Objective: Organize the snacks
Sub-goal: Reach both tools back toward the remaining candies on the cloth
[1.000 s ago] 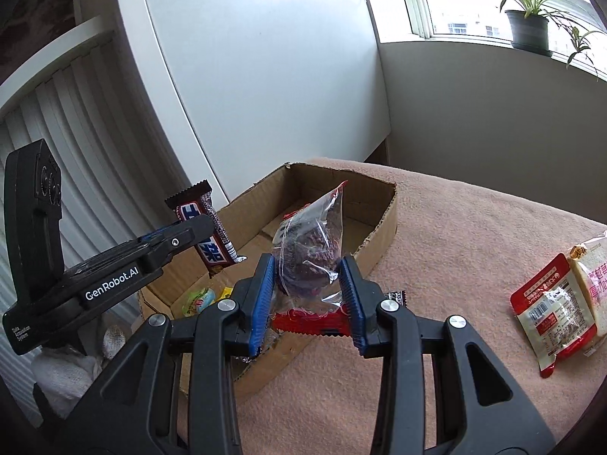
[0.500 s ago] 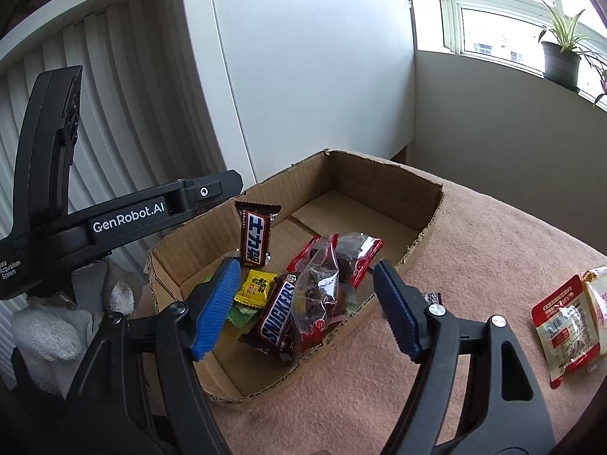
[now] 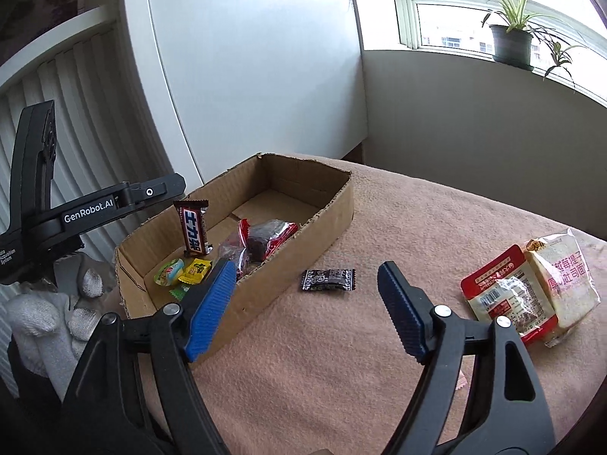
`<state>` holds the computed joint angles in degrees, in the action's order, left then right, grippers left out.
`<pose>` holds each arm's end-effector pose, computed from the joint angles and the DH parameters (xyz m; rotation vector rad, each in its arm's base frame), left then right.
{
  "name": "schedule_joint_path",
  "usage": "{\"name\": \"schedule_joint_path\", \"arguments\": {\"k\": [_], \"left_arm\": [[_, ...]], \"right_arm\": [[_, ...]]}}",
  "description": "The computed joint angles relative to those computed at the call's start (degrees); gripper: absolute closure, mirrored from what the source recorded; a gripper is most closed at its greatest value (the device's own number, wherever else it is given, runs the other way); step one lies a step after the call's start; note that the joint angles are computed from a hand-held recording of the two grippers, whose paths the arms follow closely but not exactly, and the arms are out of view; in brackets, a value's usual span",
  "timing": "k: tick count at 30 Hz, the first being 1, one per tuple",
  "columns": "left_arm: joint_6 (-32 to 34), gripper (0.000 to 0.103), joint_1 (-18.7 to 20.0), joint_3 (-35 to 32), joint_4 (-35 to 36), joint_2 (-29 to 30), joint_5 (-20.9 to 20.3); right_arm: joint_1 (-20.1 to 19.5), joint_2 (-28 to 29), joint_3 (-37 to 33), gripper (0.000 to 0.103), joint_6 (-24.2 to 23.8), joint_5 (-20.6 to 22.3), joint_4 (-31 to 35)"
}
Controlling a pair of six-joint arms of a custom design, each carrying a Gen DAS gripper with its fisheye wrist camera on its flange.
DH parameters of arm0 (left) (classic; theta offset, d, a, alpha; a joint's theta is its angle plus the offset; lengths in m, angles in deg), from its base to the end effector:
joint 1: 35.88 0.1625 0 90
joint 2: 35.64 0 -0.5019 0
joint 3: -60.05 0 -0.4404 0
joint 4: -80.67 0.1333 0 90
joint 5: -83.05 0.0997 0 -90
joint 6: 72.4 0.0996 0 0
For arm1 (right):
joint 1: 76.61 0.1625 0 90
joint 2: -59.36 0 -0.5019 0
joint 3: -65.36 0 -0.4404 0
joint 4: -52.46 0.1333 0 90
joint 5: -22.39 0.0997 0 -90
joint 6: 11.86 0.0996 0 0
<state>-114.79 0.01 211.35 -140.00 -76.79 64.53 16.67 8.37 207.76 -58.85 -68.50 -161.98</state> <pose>-0.1344 -0.3784 0.0846 -0.0590 2.1644 -1.4115 0.1569 -0.4347 0.0831 1.1891 -2.5496 0.7660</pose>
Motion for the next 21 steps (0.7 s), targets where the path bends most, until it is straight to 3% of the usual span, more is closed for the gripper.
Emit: {"name": "schedule_joint_path", "arguments": {"k": [12,16,21], "left_arm": [[6.87,0.053,-2.27,-4.6,0.57,3.44,-3.39],[8.62,0.053,-2.33,-5.87,0.99,4.29,-6.23],[8.2,0.053,-3.6,-6.01,1.16,5.26,-5.96]], "right_arm": [[-9.41,-8.91,-1.72,0.023,6.12,4.99,12.24],[-10.37,-9.28,-2.85,0.023,7.42,5.65,15.75],[-9.52,-8.27,-5.8,0.027,9.22,6.56,22.43]]}}
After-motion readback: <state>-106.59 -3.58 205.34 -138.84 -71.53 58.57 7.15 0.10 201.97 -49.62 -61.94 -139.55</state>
